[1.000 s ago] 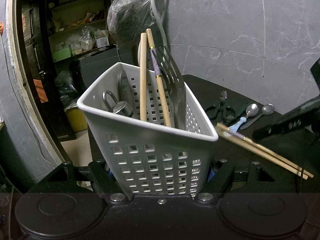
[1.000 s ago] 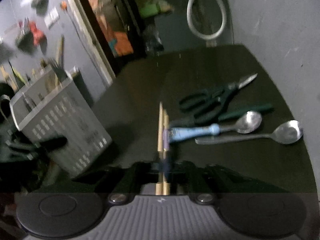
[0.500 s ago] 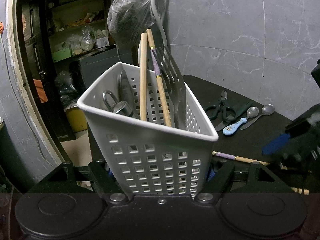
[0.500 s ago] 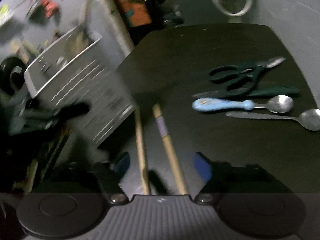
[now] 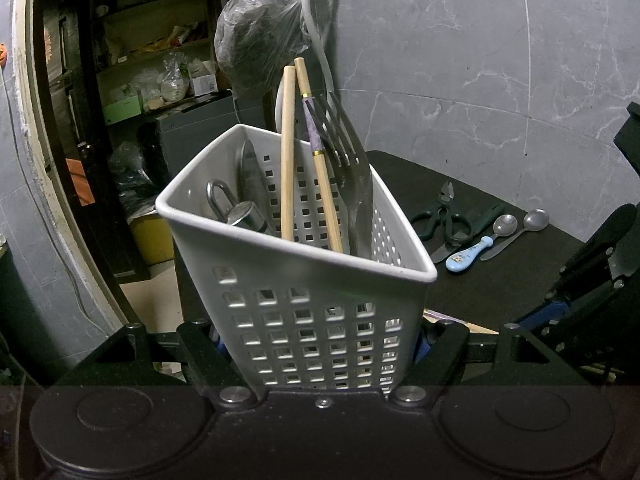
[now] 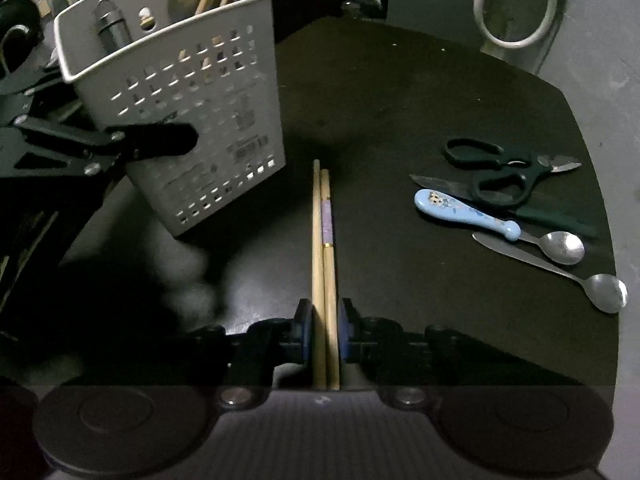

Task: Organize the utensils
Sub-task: 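Lift the chopsticks with the right tool and swing them toward the basket, then lower the chopsticks into the white basket held by the left tool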

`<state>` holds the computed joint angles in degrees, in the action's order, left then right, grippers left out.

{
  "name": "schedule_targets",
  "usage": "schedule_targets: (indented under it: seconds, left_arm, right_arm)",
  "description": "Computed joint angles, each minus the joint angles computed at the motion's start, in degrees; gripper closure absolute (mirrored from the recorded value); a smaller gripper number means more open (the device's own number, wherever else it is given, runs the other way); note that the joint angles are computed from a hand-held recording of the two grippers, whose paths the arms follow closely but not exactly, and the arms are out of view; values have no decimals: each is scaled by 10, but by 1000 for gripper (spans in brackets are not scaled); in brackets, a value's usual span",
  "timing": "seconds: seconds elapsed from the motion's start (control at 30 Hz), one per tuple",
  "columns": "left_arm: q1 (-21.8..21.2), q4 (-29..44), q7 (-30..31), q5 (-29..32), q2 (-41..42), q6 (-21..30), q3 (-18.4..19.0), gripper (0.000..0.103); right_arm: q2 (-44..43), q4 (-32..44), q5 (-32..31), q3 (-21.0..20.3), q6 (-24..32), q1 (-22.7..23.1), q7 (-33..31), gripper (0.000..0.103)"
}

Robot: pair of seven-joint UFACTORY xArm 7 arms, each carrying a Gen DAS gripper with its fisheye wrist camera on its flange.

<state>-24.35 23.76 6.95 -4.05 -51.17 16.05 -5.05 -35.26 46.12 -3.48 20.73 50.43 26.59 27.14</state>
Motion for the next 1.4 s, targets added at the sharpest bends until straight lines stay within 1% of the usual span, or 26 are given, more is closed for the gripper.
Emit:
schedule_targets:
  seconds: [0.17,0.23,0.37,0.5,0.63,0.77,0.8,0.9,1.03,1.13,1.27,1.4]
  left_arm:
    - [-1,1,-5,-1,5,-7,-2,25]
    - [-1,0,-6,-1,5,-8,-2,25]
    - [-4,-2,-7,-1,6,-12,0,25]
    - [-5,-1,-9,-1,9,-14,-1,25]
    - [-5,0,-12,0,11,-17,-2,25]
    - [-7,-2,-9,1,8,-15,1,25]
    - [-7,-2,-9,1,8,-15,2,25]
    - [-7,-2,-9,1,8,-15,2,25]
    - [-7,-1,-9,1,9,-16,2,25]
    - [-7,-2,-9,1,9,-15,2,25]
    - [-7,-2,-8,0,8,-15,3,25]
    - [-9,-1,-6,0,10,-17,4,25]
  right_arm:
    - [-7,1,21,-23,21,15,-39,89]
    - [-11,-2,27,-25,21,11,-41,89]
    - [-21,-10,47,-29,12,-4,-14,89]
    - [-31,-22,49,-29,-2,-23,22,89]
    - [-28,-19,39,-30,-2,-32,30,89]
    - [-15,-8,7,-10,9,-39,28,89]
    - [-14,-9,5,-9,4,-37,29,89]
    - [-28,-23,17,-18,-26,-31,41,89]
    - [-46,-34,27,-30,-52,-32,49,89]
    - [-65,-51,41,-39,-85,-33,59,89]
    - [-103,-88,60,-47,-177,-40,83,89]
    - [-115,-96,55,-48,-262,-48,82,89]
